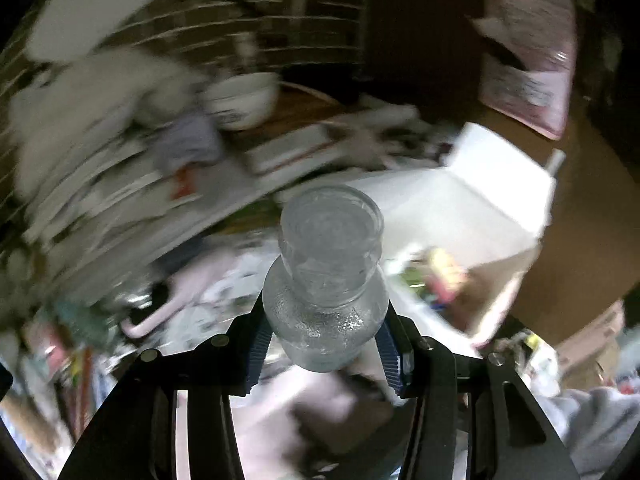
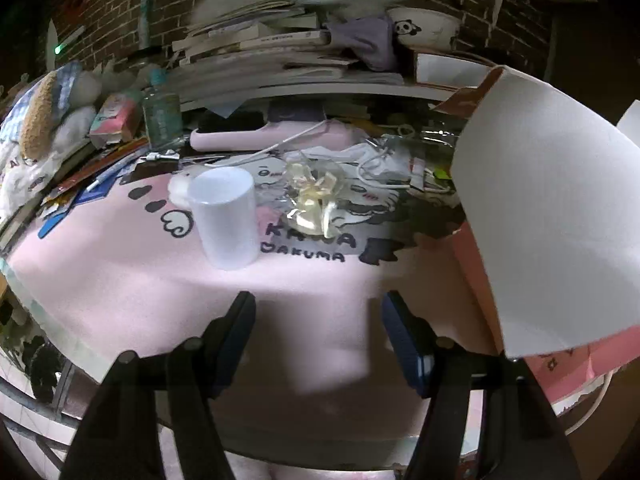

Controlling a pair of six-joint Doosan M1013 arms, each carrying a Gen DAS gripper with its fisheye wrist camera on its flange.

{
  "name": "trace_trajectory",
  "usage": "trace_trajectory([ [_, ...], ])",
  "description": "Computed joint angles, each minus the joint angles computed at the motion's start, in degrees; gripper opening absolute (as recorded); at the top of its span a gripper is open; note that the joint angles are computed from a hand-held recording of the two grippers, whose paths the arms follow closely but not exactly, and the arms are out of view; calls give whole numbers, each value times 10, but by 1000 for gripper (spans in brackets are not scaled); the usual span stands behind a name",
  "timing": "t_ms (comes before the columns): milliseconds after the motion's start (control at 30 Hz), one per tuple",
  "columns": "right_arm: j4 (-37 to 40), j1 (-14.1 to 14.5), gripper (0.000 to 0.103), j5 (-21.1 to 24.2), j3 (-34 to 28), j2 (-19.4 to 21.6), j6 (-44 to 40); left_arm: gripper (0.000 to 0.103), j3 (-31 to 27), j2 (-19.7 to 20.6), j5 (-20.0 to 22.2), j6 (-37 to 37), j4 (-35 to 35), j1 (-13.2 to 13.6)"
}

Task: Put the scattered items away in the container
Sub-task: 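Carry the water bottle into the white box and open the left gripper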

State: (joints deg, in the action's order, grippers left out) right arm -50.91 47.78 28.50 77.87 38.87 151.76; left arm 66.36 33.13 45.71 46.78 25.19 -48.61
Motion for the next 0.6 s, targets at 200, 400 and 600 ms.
trace_trajectory([
  [200, -11, -2, 62, -15, 11, -4, 26, 43, -137, 75, 95, 138, -88, -4],
  [400, 2, -5, 62, -27, 16, -7, 23, 43, -288, 162, 232, 194, -164, 3],
  [600, 4, -6, 62, -34, 19, -8, 24, 43, -402, 231, 345, 210, -178, 3],
])
